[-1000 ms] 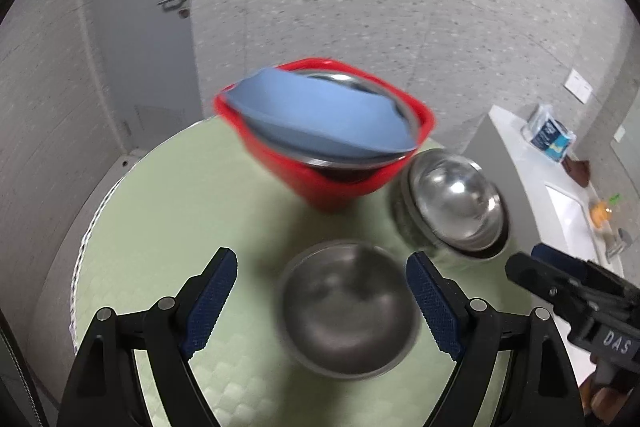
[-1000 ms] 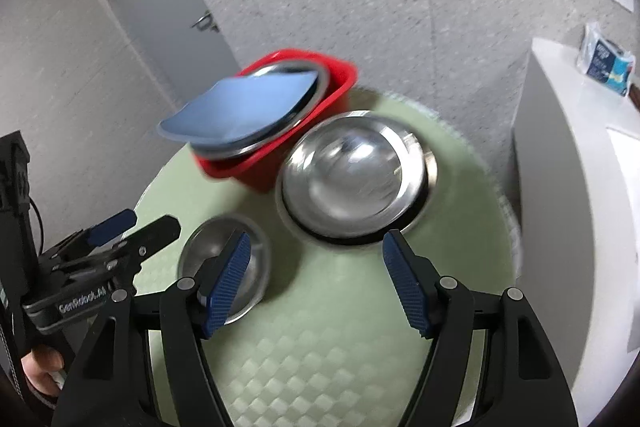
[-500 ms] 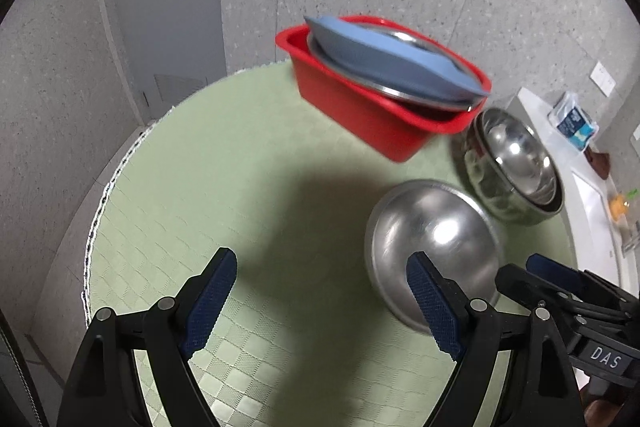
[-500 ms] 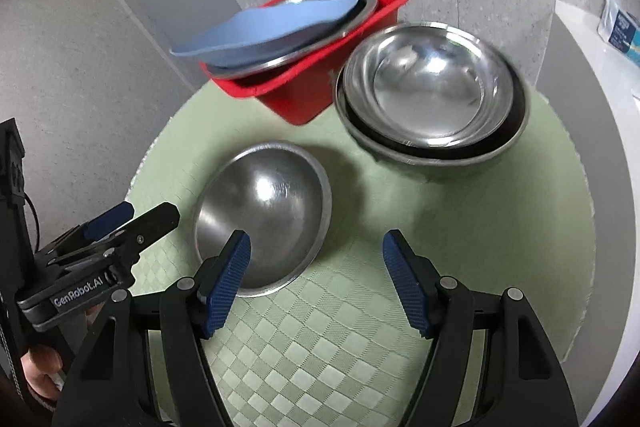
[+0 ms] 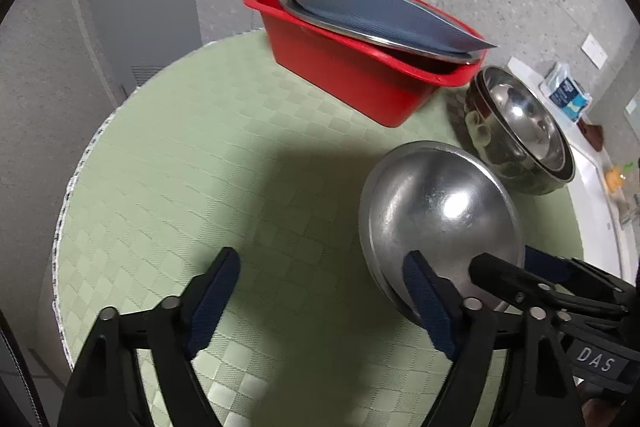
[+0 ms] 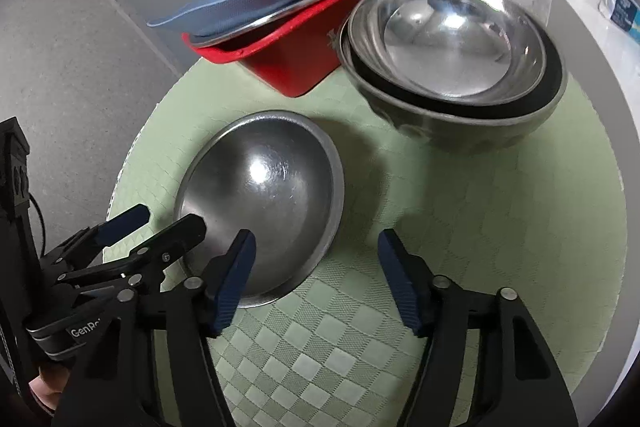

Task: Organize plates and bowls
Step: 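Grasp the rim of the upturned steel bowl with both grippers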

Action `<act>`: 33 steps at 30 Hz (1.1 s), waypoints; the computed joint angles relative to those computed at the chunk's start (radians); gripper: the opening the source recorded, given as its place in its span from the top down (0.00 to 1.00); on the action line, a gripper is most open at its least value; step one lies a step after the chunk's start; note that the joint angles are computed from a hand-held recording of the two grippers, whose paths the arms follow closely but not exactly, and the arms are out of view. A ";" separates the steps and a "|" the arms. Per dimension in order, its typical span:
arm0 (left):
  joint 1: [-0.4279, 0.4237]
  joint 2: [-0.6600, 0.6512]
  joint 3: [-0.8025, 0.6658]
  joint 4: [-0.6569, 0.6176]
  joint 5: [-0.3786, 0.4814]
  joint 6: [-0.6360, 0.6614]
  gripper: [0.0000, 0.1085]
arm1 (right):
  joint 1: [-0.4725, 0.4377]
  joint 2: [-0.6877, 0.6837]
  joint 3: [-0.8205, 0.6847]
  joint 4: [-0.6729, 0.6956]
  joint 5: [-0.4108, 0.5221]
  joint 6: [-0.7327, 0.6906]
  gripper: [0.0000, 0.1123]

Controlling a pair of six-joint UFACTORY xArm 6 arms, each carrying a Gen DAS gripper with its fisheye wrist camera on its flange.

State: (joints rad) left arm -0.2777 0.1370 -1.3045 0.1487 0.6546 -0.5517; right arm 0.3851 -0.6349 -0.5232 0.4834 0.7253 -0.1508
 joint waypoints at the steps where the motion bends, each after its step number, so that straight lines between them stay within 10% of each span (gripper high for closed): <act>1: -0.002 0.005 -0.004 -0.005 0.001 0.008 0.38 | 0.003 0.006 -0.002 0.004 -0.001 -0.001 0.49; 10: -0.020 0.025 -0.004 -0.144 -0.047 0.138 0.85 | 0.014 0.036 -0.018 0.069 0.021 -0.043 0.68; 33: -0.119 -0.012 -0.100 -0.017 -0.079 0.010 0.85 | -0.212 -0.107 -0.080 0.156 0.200 -0.234 0.70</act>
State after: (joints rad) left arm -0.3964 0.1254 -1.4043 0.1318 0.5757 -0.5413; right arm 0.1734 -0.7421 -0.6028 0.6392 0.9254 -0.3844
